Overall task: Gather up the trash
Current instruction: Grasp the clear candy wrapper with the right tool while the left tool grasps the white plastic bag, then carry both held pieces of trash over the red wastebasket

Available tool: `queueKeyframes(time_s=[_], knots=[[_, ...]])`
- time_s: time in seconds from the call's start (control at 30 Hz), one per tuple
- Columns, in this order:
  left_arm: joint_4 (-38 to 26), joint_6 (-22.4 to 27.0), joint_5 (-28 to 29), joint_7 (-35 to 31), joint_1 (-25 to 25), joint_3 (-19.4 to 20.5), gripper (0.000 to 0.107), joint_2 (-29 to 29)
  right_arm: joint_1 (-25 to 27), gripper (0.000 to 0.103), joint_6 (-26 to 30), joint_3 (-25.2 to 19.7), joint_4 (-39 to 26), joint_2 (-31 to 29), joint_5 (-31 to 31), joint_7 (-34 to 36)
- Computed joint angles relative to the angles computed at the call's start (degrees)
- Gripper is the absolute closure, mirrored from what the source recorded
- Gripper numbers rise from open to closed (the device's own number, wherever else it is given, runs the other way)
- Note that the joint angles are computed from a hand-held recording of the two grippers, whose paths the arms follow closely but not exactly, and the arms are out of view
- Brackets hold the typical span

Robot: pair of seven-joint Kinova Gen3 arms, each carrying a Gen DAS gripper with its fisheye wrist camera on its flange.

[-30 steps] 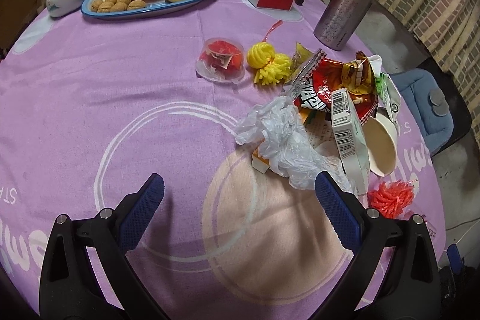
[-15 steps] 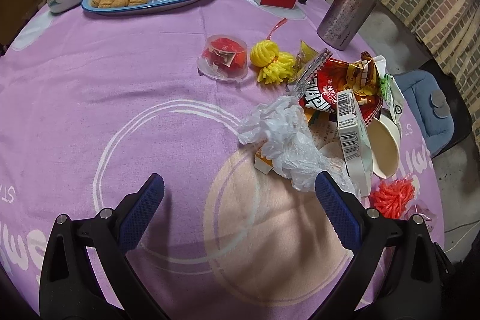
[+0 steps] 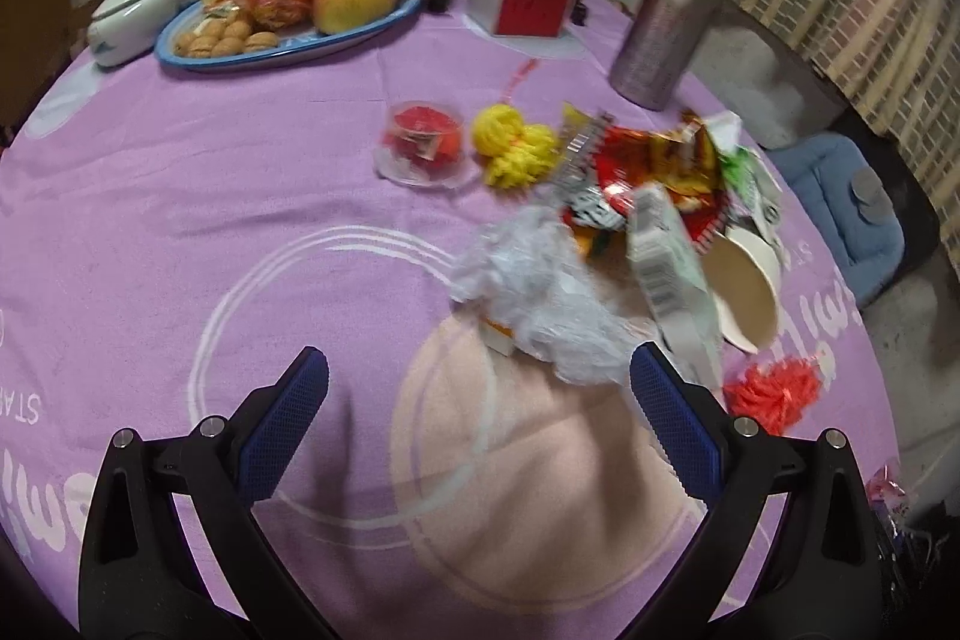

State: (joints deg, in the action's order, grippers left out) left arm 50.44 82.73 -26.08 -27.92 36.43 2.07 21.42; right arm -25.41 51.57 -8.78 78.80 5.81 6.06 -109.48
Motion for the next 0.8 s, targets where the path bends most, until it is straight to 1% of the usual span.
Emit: queueKeyframes(time_s=[0.07,0.13,0.27,0.33,0.37,0.4,0.43,0.47,0.5,0.53,0.57,0.6,0.63,0.7,0.77,0.8], knots=[[-1.3,0.0,0.5,-2.9,0.0,0.8,0.011,1.1,0.3,0.079,-0.2,-0.1,0.6,-0.3,-1.0,1.0],[-2.3,0.0,0.1,-4.5,1.0,0.7,0.011,2.2,0.3,0.079,-0.4,-0.3,1.0,-0.5,-1.4,1.5],[-1.3,-2.1,-2.9,-2.6,3.1,-1.2,0.012,2.6,0.2,0.078,-1.1,-0.7,1.2,-0.4,-3.0,3.1],[-0.3,-3.7,-3.4,-0.5,2.9,-1.9,0.015,2.6,-0.2,0.078,-1.1,-0.9,1.0,0.0,-3.3,3.1],[0.2,-4.6,-2.8,-0.3,2.2,-1.7,0.021,2.4,-0.3,0.078,-1.1,-0.9,1.0,0.0,-3.5,3.2],[0.9,-5.4,-2.0,-0.5,1.5,-1.4,0.032,2.1,-0.3,0.078,-1.3,-0.9,1.0,0.1,-3.9,3.3],[2.1,-6.8,-0.7,-1.1,0.3,-0.9,0.037,1.6,-0.6,0.078,-1.3,-1.0,1.0,0.2,-3.7,3.1],[2.7,-7.3,0.1,-1.6,-0.3,-0.4,0.052,1.3,-0.8,0.078,-1.3,-1.0,0.9,0.2,-3.6,2.8],[2.6,-6.9,0.9,-2.6,-0.8,-0.2,0.074,1.3,-1.0,0.078,-1.3,-1.0,0.8,0.2,-3.5,2.6],[2.2,-6.1,1.9,-3.7,-1.4,0.2,0.082,1.4,-1.2,0.077,-1.2,-1.0,0.6,0.3,-3.3,2.4],[2.4,-6.0,2.6,-3.9,-1.7,0.3,0.085,1.1,-1.4,0.077,-1.2,-1.0,0.7,0.1,-2.9,2.0],[3.0,-6.2,2.9,-3.4,-1.7,0.2,0.094,0.4,-1.6,0.077,-1.1,-1.0,0.6,0.1,-2.6,1.6],[4.0,-6.8,2.8,-2.3,-1.6,0.0,0.096,-0.8,-1.7,0.077,-1.1,-1.0,0.6,0.0,-2.5,1.4],[7.0,-9.8,2.2,0.1,-1.6,0.0,0.096,-4.0,-1.8,0.077,-1.3,-1.0,0.7,-0.4,-2.3,1.1],[10.0,-12.7,-1.1,3.8,-0.6,0.2,0.096,-7.5,-1.8,0.077,-1.2,-1.1,0.7,-0.7,-1.9,0.9],[10.6,-13.2,-2.3,5.0,-0.6,0.7,0.096,-8.3,-1.9,0.077,-1.2,-1.1,0.8,-0.9,-1.5,0.6]])
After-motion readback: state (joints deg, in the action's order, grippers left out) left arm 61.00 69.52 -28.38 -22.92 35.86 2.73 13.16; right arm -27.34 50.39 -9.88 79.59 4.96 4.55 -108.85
